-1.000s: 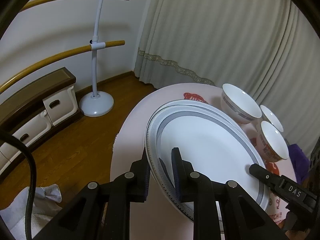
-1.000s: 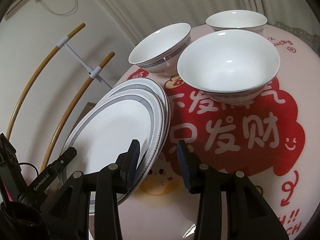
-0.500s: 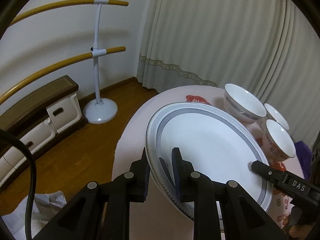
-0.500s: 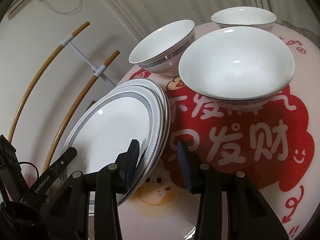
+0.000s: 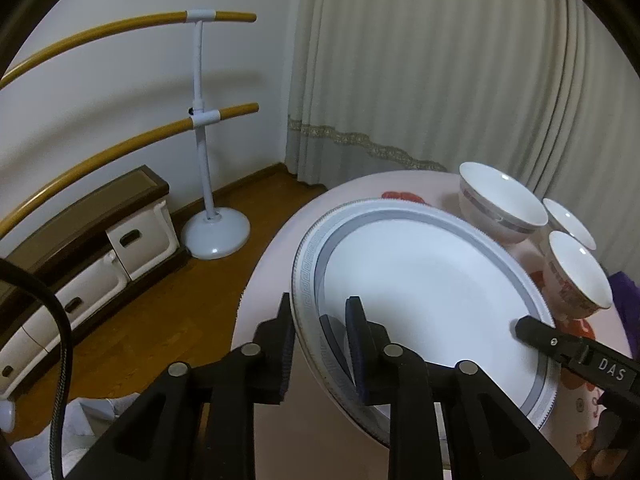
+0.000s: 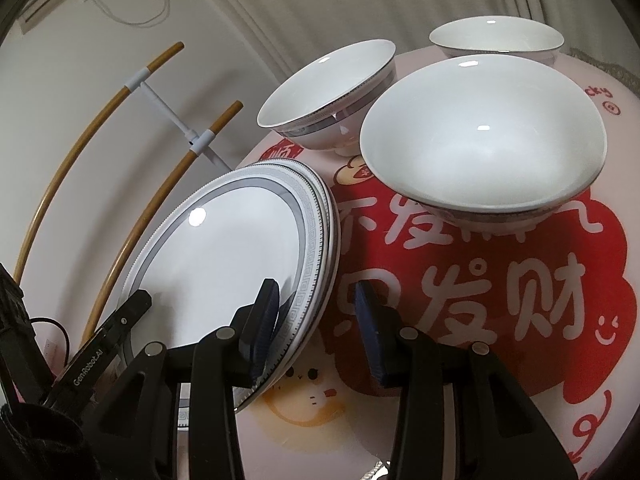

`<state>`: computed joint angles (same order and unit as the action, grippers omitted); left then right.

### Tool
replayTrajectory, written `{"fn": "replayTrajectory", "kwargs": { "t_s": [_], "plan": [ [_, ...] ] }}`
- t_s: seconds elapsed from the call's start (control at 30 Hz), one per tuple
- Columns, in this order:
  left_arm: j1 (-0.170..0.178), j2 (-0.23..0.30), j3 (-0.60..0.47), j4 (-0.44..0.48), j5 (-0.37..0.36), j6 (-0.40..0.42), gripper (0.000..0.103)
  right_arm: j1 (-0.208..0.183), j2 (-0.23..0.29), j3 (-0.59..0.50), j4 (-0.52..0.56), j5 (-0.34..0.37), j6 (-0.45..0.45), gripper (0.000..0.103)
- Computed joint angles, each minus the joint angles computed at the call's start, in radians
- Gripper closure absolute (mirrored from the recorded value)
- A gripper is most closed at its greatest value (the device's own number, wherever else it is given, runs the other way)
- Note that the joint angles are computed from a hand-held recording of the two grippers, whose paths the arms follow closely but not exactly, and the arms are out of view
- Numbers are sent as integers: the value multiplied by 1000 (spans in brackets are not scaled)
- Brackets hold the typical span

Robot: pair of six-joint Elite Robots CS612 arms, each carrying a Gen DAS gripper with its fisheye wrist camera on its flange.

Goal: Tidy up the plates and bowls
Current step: 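Lower the held plates onto the grey-rimmed plate stack with both tools, then open both tools to release the plates onto the stack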

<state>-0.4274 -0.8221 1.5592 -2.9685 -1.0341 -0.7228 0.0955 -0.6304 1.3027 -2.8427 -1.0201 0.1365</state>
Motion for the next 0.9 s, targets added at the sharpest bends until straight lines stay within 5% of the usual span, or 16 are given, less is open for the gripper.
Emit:
{"fn": "replayTrajectory", "kwargs": {
  "t_s": [0.63, 0.77, 0.9],
  "plan": [
    [-6, -5, -9, 31, 5, -9, 77, -5, -5, 11, 9, 26, -7, 64],
    [-15, -15, -4, 42, 15, -17, 48, -9, -21, 39, -7, 30, -18, 58],
    [-29, -24, 6, 31, 38, -4, 45, -20, -42, 72, -17, 35, -26, 48]
  ]
}}
